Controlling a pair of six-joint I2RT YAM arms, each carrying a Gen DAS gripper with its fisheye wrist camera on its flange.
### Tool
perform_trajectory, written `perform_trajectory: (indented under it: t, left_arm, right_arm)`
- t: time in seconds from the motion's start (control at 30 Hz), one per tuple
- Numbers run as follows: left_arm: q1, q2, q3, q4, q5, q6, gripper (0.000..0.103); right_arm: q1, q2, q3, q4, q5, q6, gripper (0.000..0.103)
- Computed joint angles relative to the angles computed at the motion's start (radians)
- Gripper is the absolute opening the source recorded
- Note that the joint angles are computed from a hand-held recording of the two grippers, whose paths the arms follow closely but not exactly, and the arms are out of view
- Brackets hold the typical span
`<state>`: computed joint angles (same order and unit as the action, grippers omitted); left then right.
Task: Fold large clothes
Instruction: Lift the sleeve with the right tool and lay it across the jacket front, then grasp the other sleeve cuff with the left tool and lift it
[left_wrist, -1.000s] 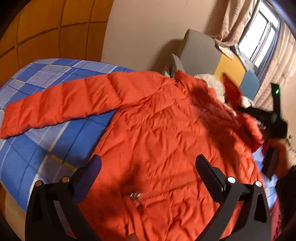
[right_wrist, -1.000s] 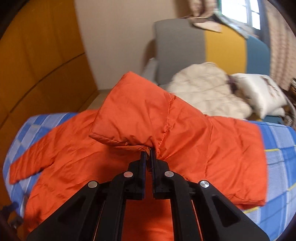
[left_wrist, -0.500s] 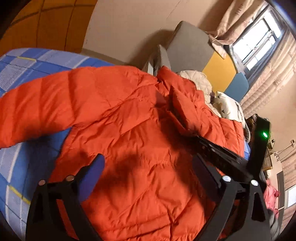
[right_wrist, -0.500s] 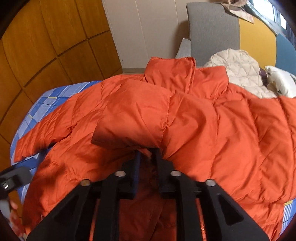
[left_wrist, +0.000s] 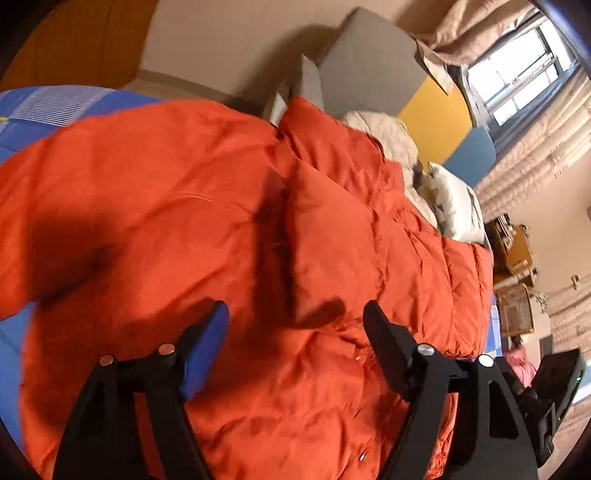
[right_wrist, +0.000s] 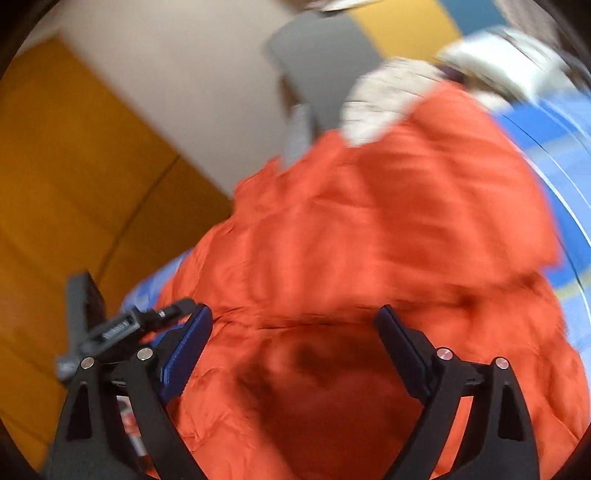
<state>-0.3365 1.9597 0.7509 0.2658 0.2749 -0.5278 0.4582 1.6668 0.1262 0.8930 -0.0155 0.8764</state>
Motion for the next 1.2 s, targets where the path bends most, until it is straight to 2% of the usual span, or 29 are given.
perform_trajectory:
  t: [0.03, 0.1, 0.13, 0.17, 0.2, 0.27, 0.43, 0.6, 0.67, 0.8, 0.93, 1.03, 1.2]
  left_arm:
    - [-0.011, 0.028, 0.030, -0.010, -0.008, -0.011, 0.070]
    - [-0.024, 0.063, 0.067, -0.014, -0.009, -0.023, 0.056]
    - [-0.030, 0.076, 0.083, -0.016, -0.019, -0.036, 0.053]
    - [-0.030, 0.086, 0.093, -0.018, -0.019, -0.043, 0.039]
    - [-0.027, 0.092, 0.100, -0.016, -0.009, -0.044, 0.016]
    - [-0.022, 0.066, 0.076, 0.019, -0.003, -0.047, 0.007]
    - [0.018, -0.078, -0.044, 0.045, -0.031, -0.007, 0.005]
    - [0.088, -0.145, -0.090, -0.009, -0.081, 0.038, 0.005]
    - [0.112, -0.140, -0.091, -0.029, -0.101, 0.047, 0.005]
    - [0.122, -0.118, -0.093, -0.026, -0.124, 0.074, 0.005]
    - [0.114, -0.117, -0.090, -0.013, -0.161, 0.097, 0.006]
    - [0.097, -0.107, -0.092, -0.011, -0.192, 0.106, 0.006]
    - [0.076, -0.056, -0.082, -0.008, -0.252, 0.111, 0.009]
  right_arm:
    - [-0.054, 0.017, -0.047, 0.072, -0.032, 0.026, 0.090]
    - [-0.144, 0.060, -0.092, 0.160, -0.082, 0.049, 0.090]
    - [-0.185, 0.102, -0.105, 0.213, -0.102, 0.058, 0.090]
    - [-0.220, 0.143, -0.110, 0.256, -0.122, 0.071, 0.090]
    - [-0.248, 0.179, -0.112, 0.296, -0.142, 0.079, 0.090]
    - [-0.276, 0.218, -0.112, 0.342, -0.150, 0.082, 0.090]
    - [-0.287, 0.242, -0.082, 0.371, -0.165, 0.073, 0.090]
    - [-0.290, 0.255, -0.044, 0.352, -0.207, 0.056, 0.090]
    - [-0.281, 0.230, -0.031, 0.291, -0.222, 0.043, 0.090]
    - [-0.227, 0.062, -0.063, 0.139, -0.218, -0.010, 0.090]
    - [-0.155, -0.155, -0.039, -0.108, -0.121, -0.076, 0.090]
    - [-0.141, -0.103, 0.059, -0.239, -0.061, -0.110, 0.090]
    - [-0.121, 0.121, 0.194, -0.314, -0.023, -0.119, 0.090]
